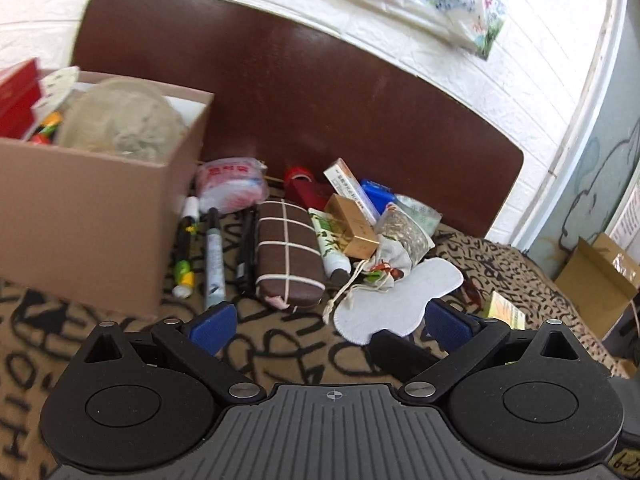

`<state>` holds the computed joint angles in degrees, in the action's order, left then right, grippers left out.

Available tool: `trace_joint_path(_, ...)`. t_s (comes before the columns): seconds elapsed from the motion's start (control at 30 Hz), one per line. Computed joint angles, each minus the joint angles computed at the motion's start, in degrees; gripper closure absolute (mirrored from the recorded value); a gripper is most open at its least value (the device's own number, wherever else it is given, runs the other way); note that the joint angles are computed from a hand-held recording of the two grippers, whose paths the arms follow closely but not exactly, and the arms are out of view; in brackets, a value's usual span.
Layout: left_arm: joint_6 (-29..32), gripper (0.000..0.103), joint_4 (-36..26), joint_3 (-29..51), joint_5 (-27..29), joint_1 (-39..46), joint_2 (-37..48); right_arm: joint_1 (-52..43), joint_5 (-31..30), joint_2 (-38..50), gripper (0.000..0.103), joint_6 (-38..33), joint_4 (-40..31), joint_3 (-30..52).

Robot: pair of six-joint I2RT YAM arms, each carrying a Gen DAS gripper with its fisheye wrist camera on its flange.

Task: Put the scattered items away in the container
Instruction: 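Move the right gripper back to the brown striped pouch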

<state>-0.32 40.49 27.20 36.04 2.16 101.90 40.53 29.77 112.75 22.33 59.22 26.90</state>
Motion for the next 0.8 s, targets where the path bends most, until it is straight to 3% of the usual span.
trace_joint_path(0.13,1.58,0.002,-2.05,5.07,-2.56,-2.31,2.74,-3.27,-5.7,2.65,0.025,-0.19,-4.05,5.17)
trace_joint_path(0.33,4.05,0.011,-7.09,13.01,-3.98,-3.17,8.35,-5.85,-10.11,8.83,0.034,0.38,-7.84,13.35)
trace_joint_path(0.53,6.19,0.021,-11.86,19.34,-2.5,-3.65,14.26,-8.82,-14.06,11.5,0.035,3.24,-10.97,17.46)
trace_joint_path(0.63,5.51,0.02,-12.02,21.12,-2.75,-3.91,15.65,-9.5,-14.45,12.0,0.036,2.49,-11.34,18.68)
trace_joint_path(0.8,4.37,0.02,-12.97,24.65,-3.43,-3.94,17.87,-12.13,-20.01,13.6,0.035,5.12,-11.15,20.72)
